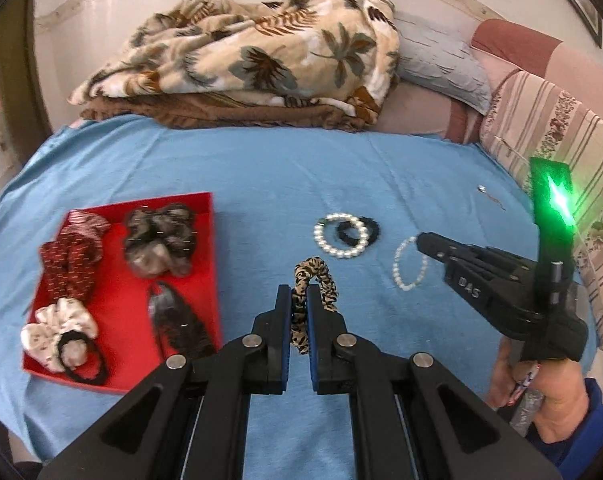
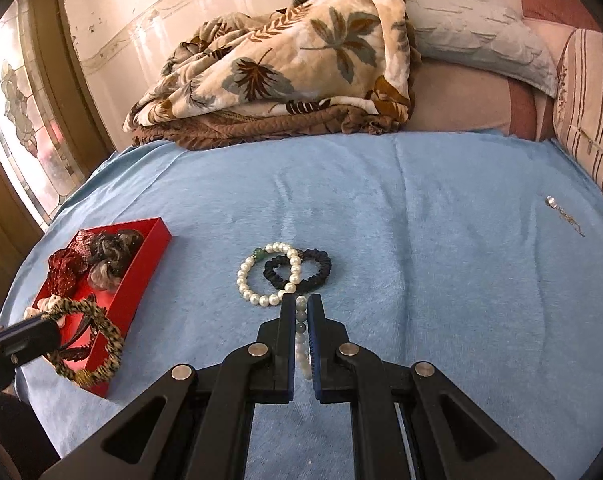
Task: Organize jewelry
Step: 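Carry the leopard-print bracelet in the left gripper while the right carries the pearl bracelet to the tray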
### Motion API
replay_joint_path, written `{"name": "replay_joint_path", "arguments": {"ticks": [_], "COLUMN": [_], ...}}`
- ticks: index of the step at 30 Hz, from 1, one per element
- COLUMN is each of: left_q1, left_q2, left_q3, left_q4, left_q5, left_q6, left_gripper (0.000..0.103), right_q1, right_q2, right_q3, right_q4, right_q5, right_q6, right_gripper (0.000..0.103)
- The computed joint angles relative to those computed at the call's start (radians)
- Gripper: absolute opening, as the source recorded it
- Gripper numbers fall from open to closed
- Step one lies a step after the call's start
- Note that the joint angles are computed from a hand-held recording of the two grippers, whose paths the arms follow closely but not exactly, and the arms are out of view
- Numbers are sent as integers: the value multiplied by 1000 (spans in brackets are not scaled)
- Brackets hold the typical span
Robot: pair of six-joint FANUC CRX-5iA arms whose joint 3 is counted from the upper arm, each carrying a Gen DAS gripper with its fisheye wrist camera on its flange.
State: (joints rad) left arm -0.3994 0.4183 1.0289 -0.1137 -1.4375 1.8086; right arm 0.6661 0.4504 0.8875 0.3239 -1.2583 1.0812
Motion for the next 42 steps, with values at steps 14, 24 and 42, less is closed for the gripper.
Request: {"name": "replay_joint_path", "arguments": {"ticks": [14,24,42], "left_q1": [-12,27,245], "left_q2": [-122,-210,-281], "left_q3": [-136,-258,-395], "left_q4": [-105,-105,166], "left_q5": [44,101,211], "left_q6": [22,37,-111], "left_gripper": [7,7,7], "right_q1": [98,171,245], "right_q2": [-162,-214,-102], "right_q3": [-284,-360,-109], "right_q4": [130,178,119], "right_q5": [78,55,-15], "right_q6": [-140,-186,-71], "right_gripper": [7,7,7]}}
